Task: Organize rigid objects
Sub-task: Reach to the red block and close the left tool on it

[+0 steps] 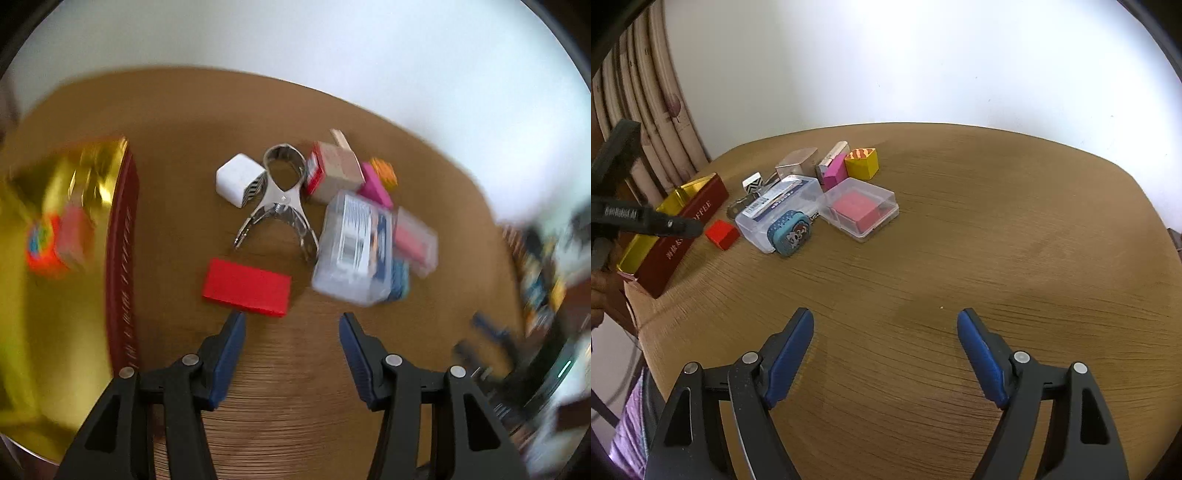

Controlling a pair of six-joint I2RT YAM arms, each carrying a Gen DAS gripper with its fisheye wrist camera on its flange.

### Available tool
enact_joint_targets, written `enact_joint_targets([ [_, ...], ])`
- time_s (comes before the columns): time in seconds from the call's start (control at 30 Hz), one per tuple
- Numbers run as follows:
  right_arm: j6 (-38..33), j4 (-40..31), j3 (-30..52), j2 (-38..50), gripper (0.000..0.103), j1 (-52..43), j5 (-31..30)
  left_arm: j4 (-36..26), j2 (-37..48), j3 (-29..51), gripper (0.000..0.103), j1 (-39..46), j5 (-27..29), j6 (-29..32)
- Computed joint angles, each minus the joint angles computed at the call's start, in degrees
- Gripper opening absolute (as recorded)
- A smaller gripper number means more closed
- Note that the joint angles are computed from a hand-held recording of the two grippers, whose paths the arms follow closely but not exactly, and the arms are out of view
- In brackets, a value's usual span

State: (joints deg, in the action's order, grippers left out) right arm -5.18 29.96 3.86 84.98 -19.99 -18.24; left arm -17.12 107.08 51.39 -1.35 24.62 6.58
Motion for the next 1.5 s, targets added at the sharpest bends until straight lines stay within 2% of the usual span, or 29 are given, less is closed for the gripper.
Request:
enact_joint_targets([
  [0.17, 0.8, 0.5, 0.2, 0.3, 0.080, 1.7, -0.4, -2.0, 4.3, 5.2, 0.054, 2.0, 3.3, -13.9],
  [0.3, 0.1, -1.6, 0.1, -2.0, 0.081, -0.6, -3.7, -4.0, 8.5, 8.8, 0.054, 1.4, 0.4, -23.1],
  [0.63, -0.7, -4.7, 0.9, -3.1, 0.085, -5.4, -10.2, -4.2, 12.7, 11.9, 0.054, -0.1, -3.2, -30.9],
  [0.73, -1.2, -5.3, 1.3, -2.4, 0.086, -7.1, -12.3, -7.1, 13.8, 14.6, 0.054, -0.7, -4.9, -31.0],
  [0.87, -1.5, -5.6, 2.1, -0.6, 0.089, -9.9, -15.2, -8.2, 14.4, 16.0, 0.053, -1.9, -6.9, -31.3],
  [0.93, -1.5, -5.9, 2.8, 0.5, 0.089, -11.2, -16.3, -7.6, 14.9, 16.2, 0.041, -2.9, -8.7, -32.2],
  [0.97, -1.3, -6.1, 2.9, 0.7, 0.089, -11.7, -16.6, -6.9, 14.9, 15.9, 0.038, -2.9, -8.2, -32.7],
  [1.17, -0.8, -6.3, 3.9, 2.5, 0.090, -13.5, -17.5, -4.7, 12.0, 11.3, 0.033, -0.5, -5.5, -27.9],
  [1.23, -0.7, -6.2, 3.9, 2.7, 0.091, -13.3, -17.1, -2.9, 9.8, 8.4, 0.017, -1.1, -5.6, -26.1],
  [1.27, -0.6, -6.3, 4.0, 2.7, 0.091, -13.1, -16.7, -0.9, 8.0, 6.5, 0.000, -1.6, -5.6, -25.0],
  [1.4, -0.3, -6.5, 3.9, 2.2, 0.091, -12.1, -15.4, 0.2, 2.0, 1.8, 0.000, -2.8, -7.6, -20.7],
  [1.5, -0.1, -6.5, 3.5, 1.6, 0.091, -11.8, -14.7, -5.5, 4.8, 5.3, 0.000, -2.0, -5.2, -17.5],
])
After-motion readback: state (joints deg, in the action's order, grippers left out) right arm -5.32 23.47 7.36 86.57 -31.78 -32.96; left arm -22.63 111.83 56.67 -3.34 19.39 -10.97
